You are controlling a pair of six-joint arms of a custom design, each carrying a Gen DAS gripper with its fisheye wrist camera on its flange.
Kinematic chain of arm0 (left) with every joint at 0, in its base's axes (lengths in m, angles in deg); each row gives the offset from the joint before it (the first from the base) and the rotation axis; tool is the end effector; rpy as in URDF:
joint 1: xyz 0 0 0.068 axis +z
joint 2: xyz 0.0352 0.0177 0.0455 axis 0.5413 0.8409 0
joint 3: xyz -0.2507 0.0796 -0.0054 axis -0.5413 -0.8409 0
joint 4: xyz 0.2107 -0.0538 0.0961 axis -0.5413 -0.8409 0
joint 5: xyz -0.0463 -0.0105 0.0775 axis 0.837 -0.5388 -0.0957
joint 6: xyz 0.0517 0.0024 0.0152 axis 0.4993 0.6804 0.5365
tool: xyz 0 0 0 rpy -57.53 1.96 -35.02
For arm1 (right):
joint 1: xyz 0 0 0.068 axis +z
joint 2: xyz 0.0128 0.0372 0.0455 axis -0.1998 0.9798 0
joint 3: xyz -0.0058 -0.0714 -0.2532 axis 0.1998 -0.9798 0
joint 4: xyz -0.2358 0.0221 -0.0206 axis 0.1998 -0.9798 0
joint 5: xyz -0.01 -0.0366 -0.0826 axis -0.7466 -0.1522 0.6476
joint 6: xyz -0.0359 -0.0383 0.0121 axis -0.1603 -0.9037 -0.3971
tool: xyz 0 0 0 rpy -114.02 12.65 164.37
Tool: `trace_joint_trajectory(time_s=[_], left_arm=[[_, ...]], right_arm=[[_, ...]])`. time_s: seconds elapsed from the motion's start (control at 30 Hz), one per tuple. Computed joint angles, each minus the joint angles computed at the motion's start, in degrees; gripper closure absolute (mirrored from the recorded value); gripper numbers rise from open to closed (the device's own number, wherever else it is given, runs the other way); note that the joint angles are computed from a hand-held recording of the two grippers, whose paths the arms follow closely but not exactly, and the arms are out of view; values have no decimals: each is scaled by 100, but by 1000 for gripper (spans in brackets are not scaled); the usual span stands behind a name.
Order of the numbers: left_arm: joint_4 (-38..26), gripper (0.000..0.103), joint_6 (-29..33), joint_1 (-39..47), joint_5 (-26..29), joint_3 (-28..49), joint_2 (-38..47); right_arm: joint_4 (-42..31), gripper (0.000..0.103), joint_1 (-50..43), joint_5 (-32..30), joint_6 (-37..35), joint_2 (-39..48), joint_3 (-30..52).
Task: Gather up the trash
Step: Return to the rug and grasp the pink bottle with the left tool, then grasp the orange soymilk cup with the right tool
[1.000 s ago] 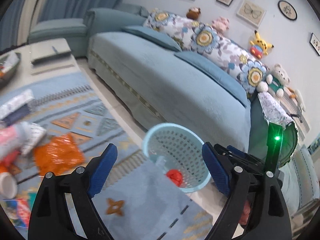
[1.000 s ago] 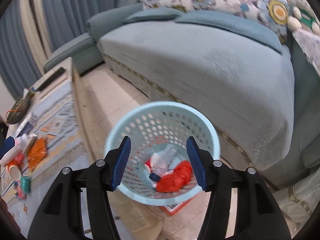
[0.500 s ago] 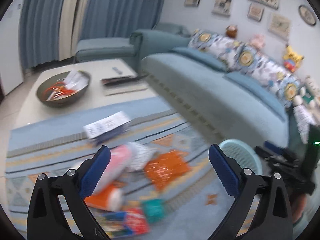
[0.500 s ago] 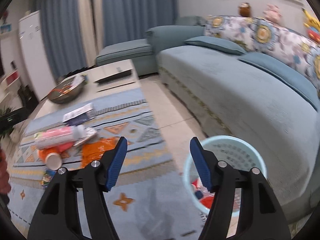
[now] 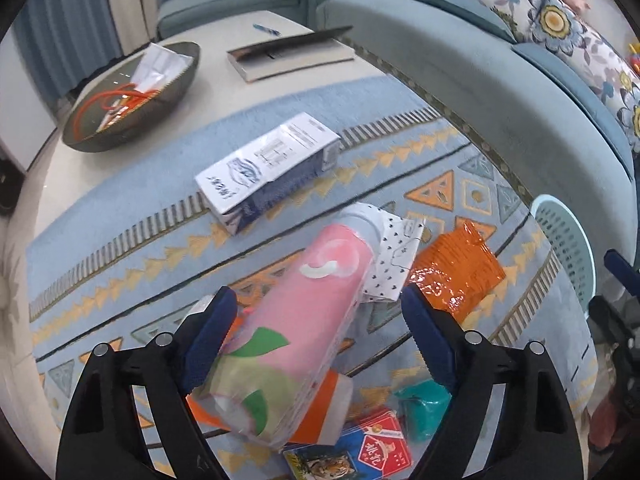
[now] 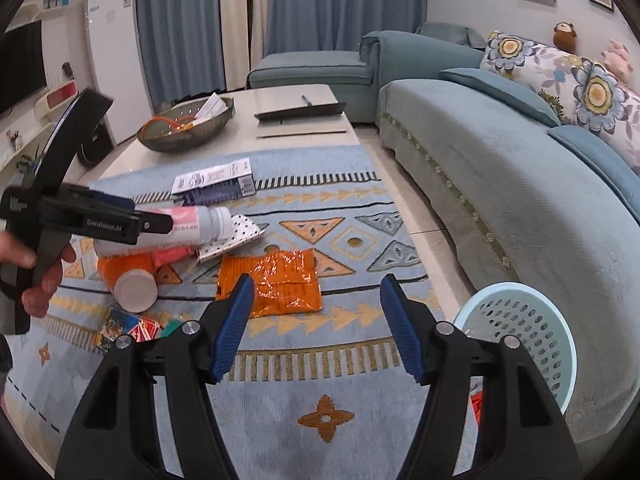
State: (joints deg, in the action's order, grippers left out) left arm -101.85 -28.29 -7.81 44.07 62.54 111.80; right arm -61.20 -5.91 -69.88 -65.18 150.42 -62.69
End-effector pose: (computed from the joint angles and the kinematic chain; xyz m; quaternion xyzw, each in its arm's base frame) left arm 0.2787 -0.2278 0.1580 0.0453 0.9718 -0.0287 0.2295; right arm 0.1893 0.0256 0.1604 -0.1346 0.9092 0.0879 0.3841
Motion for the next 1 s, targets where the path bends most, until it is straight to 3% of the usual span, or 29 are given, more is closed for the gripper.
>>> trace_joint_trajectory(time_s=[0.17,0.23,0.37,0.57,0.67,0.83,1.0], left_arm=[[-360,44,-13,-49,-37,428,421],[-258,45,-90,-43,73,312,404],[565,56,-355,-36,314,-525,-71],[1876,57,-1127,-253,279,-1997,-1149],[2379,57,-1540,-472,-6,-2787,-1836],[2672,57,-2331,-1001,-870,-4090,-3338],[1754,57,-3377,-1601,-1932,-4772,-4622]], right_arm=[[151,41,33,-102,64,301,-18],[204,41,61,-119,56,421,-6],[261,41,160,-254,101,652,33],[450,41,841,-150,242,1020,44],[634,42,1374,0,415,1285,41],[859,41,2249,161,699,1723,210],[934,41,2969,57,898,2316,775]])
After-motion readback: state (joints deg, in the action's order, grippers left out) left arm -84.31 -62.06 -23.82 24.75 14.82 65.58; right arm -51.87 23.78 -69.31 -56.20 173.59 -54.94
